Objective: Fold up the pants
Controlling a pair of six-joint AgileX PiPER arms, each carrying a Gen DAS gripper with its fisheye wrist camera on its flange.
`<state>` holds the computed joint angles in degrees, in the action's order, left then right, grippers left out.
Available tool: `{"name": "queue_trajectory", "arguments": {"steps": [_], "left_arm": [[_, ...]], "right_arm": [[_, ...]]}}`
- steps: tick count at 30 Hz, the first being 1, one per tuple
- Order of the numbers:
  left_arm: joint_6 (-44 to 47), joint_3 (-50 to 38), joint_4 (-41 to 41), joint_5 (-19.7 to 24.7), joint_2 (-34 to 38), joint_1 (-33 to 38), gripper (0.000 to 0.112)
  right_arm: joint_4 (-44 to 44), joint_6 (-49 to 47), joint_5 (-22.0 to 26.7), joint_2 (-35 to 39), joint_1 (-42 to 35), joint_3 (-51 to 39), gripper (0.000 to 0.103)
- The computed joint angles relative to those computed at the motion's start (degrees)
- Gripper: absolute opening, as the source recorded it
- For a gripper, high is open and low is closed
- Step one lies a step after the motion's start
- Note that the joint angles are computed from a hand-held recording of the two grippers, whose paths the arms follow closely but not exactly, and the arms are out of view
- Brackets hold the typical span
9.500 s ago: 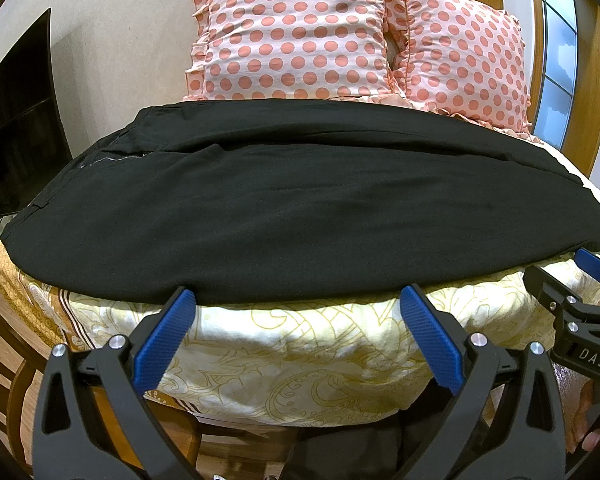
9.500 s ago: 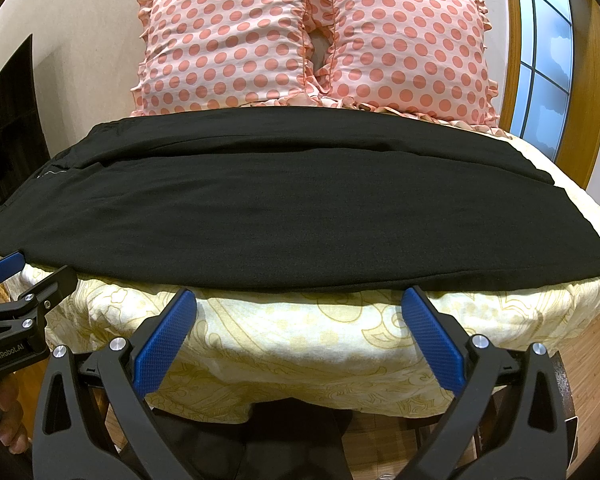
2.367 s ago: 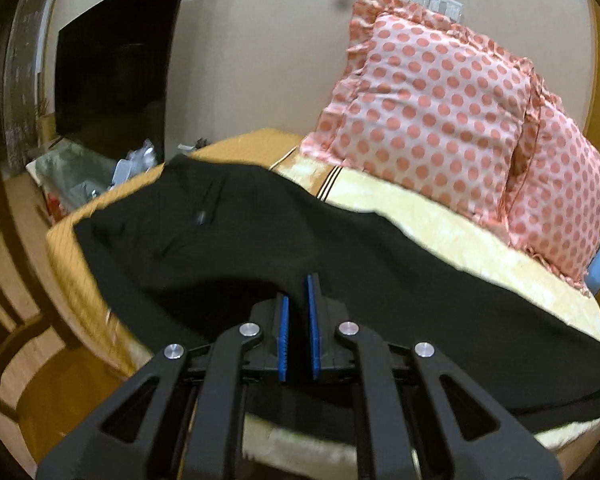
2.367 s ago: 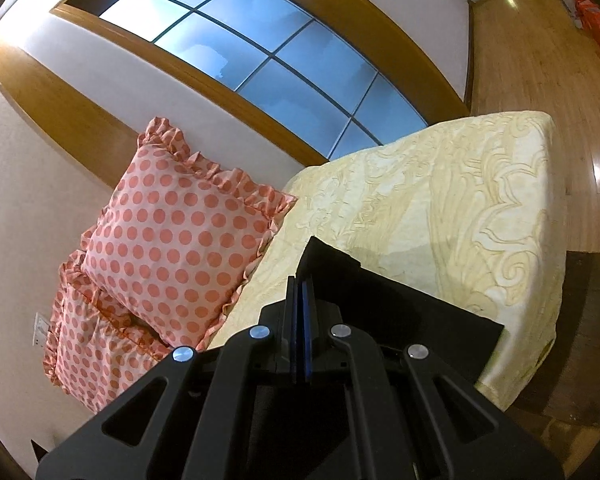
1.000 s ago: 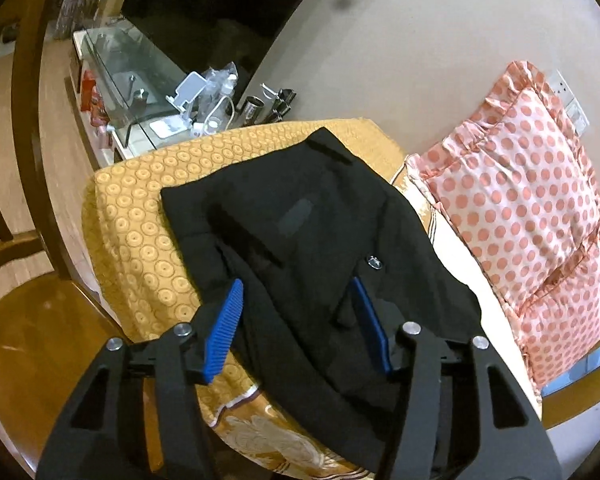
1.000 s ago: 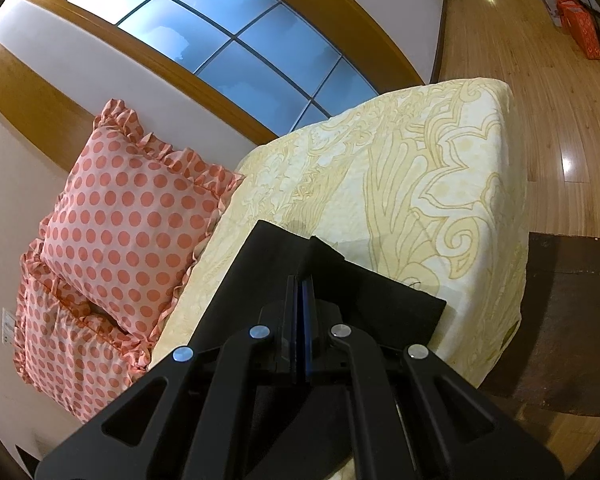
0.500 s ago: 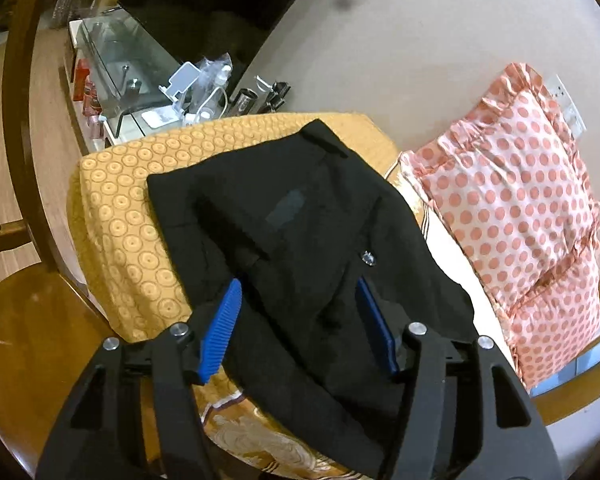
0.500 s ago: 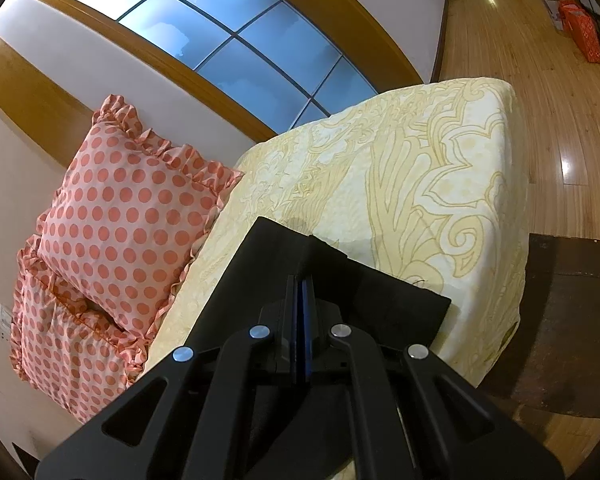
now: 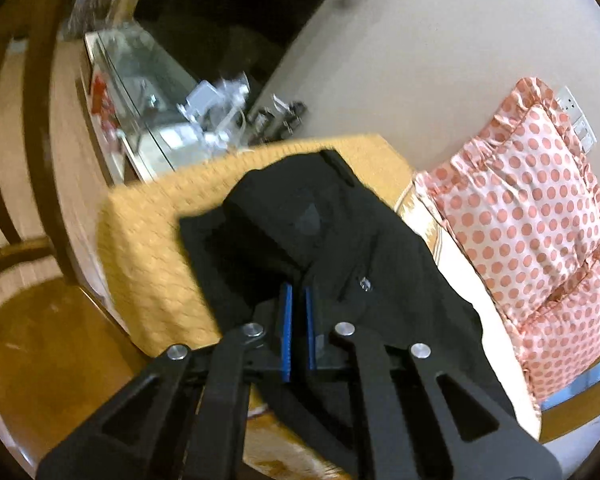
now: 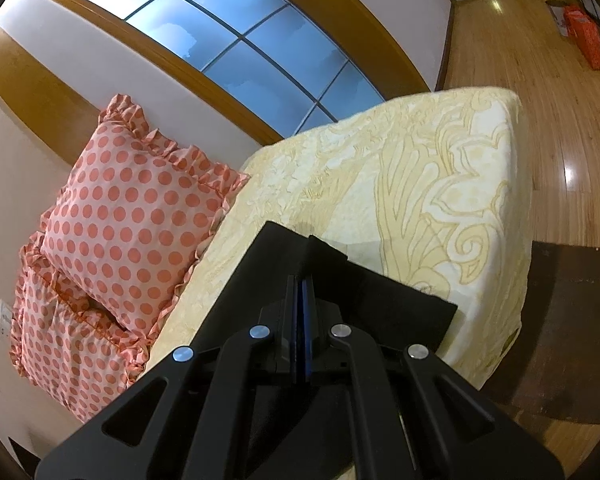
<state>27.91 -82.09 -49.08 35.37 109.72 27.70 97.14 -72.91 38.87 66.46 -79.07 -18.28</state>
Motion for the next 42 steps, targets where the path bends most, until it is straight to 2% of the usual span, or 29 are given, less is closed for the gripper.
{"name": "queue_trajectory", "arguments": {"steps": [2,4,6,10,12,14,15,17,18,21,24,27,31,34,36,37,38,39,42], "left_arm": [[-2.53,-1.73,3.09,2.68,1.16,1.18,0.005],[-5.33,-2.35,6.61,3.27,2.22,1.08,0.006],[-5.83,-0.97,9.28,0.88,1.22,0.08,0.007],[-10.71,0.29,16.74,-2.56,-1.73,-2.16,0.02],[-11.97,3.96,20.56,-7.61,-6.07,-3.98,0.029],[-14.59,8.39,25.81,-13.55,-11.17,-6.7,0.052],[-14.18,9.82,26.01,-14.99,-13.15,-7.87,0.057],[-6.93,12.28,19.56,-15.85,-16.64,-10.09,0.063],[-3.93,12.91,17.03,-15.35,-17.64,-11.22,0.064],[4.86,13.96,9.96,-12.12,-18.57,-16.39,0.067],[10.88,14.21,6.02,-9.29,-16.65,-22.42,0.067],[13.94,15.42,3.99,-10.21,-14.38,-28.53,0.067],[20.36,18.13,-3.58,-11.24,-12.31,-33.0,0.071],[21.21,19.65,-3.79,-14.89,-11.25,-36.32,0.072],[21.01,19.45,-4.03,-14.76,-10.3,-36.69,0.072],[21.93,19.48,-5.33,-14.04,-9.78,-36.43,0.073],[22.15,19.22,-5.91,-13.26,-9.2,-36.08,0.073],[22.16,19.21,-6.22,-12.98,-8.78,-35.77,0.073],[22.99,19.71,-6.88,-13.39,-8.53,-35.57,0.073]], "right_arm": [[-0.15,-0.29,0.08,-0.16,-0.4,0.0,0.002],[-0.17,-0.34,0.79,-0.13,-1.53,0.48,0.002],[-0.86,-0.01,2.03,-0.78,-3.43,1.3,0.002],[-2.77,0.4,4.0,-1.94,-5.65,1.38,0.002],[-4.0,1.11,3.27,-2.27,-5.34,0.94,0.002],[-7.13,3.26,1.91,-1.86,-4.09,-0.13,0.003],[-9.32,5.36,2.08,-1.43,-4.18,-0.63,0.005],[-13.13,8.72,3.65,-0.39,-4.89,-1.56,0.02],[-13.7,8.53,4.97,-0.38,-5.8,-1.35,0.024],[-16.89,9.53,7.25,-1.68,-7.19,-0.79,0.026],[-19.27,10.69,10.22,0.86,-8.48,-1.13,0.026],[-20.72,13.49,8.65,0.85,-7.42,-0.99,0.025],[-22.31,17.18,6.95,-0.2,-4.49,-1.45,0.025],[-14.99,10.26,7.91,4.24,-3.76,-1.27,0.025],[-9.16,5.41,6.83,6.23,-2.15,-0.83,0.024],[-7.47,3.35,6.4,5.84,-1.92,-0.5,0.014],[-6.41,1.1,8.26,6.67,-2.87,-0.3,0.004],[-6.64,0.68,9.98,6.74,-4.51,0.07,0.004],[-9.99,0.03,14.69,0.56,-11.64,2.75,0.004]]}}
